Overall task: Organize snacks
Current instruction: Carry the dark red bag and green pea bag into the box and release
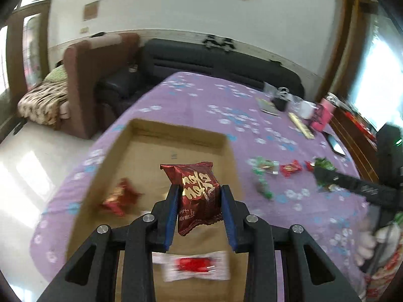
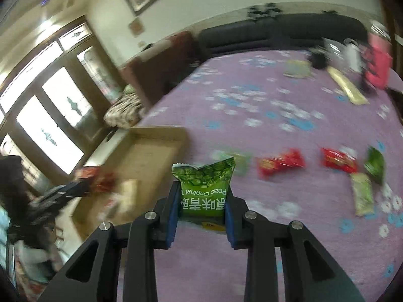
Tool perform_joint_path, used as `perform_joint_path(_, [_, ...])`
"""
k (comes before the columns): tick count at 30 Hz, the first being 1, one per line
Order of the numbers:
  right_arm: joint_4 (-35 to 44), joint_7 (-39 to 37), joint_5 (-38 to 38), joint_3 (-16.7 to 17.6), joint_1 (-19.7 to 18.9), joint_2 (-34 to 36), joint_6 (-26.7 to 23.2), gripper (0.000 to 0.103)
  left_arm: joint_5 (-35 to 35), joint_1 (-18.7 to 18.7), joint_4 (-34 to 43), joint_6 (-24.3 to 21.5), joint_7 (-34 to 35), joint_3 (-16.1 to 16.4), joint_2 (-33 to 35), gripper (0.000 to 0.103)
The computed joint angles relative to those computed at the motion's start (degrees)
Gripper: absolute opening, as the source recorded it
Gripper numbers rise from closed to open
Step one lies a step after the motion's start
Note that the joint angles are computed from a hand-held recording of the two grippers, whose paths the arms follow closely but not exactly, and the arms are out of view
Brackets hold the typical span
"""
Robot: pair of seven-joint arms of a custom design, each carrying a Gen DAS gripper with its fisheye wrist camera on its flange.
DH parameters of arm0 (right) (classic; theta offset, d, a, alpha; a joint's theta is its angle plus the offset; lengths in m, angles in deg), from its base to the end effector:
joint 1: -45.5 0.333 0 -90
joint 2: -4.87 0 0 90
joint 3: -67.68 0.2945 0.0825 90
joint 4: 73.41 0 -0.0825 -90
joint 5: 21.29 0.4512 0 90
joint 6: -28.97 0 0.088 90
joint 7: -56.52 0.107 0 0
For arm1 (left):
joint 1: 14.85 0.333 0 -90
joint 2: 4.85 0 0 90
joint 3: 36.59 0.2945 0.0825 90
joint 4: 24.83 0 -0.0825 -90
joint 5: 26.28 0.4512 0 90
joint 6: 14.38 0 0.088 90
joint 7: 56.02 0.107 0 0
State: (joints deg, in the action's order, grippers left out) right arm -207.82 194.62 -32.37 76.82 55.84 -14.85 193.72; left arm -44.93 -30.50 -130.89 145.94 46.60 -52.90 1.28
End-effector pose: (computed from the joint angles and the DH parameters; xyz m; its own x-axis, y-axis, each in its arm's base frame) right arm 0.5243 0.2022 0.5193 -0.1327 -0.9082 -0.3971 -0.6454 0.3832 -0.6607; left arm 0.6045 -0.3517 0.5173 -0.5413 -0.8243 0.1658 -0.6150 0.2537 -0.7466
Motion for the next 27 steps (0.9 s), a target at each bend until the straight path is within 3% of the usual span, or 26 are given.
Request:
perform_joint_path(5, [13.2,-3.9,-0.8,0.5,3.5,11.4,-4.2,0.03,-3.2,1.7,-1.7,0.4,0.8,0.8,0.2,0.034])
perform_joint_path(13, [32.3,-5.1,-2.6,-3.2,9.7,28.7,-13.4,0.03,-2.2,3.6,3.7,-3.0,-0.2,0.9,5.2,0.034])
perform_joint_path(17, [38.3,-4.3,-3.8,-5.1,11.6,33.7,-17.5,0.03,-1.0,3.8,8.4,-4.5,0.3,0.4,8.4,0.034])
perform_joint_path(27, [42.4,-4.2,-2.3,-6.7,12.9,37.7,-20.1,0.03,7.7,1.6,22.8,-11.9,-6.1,1.5,19.0,0.035])
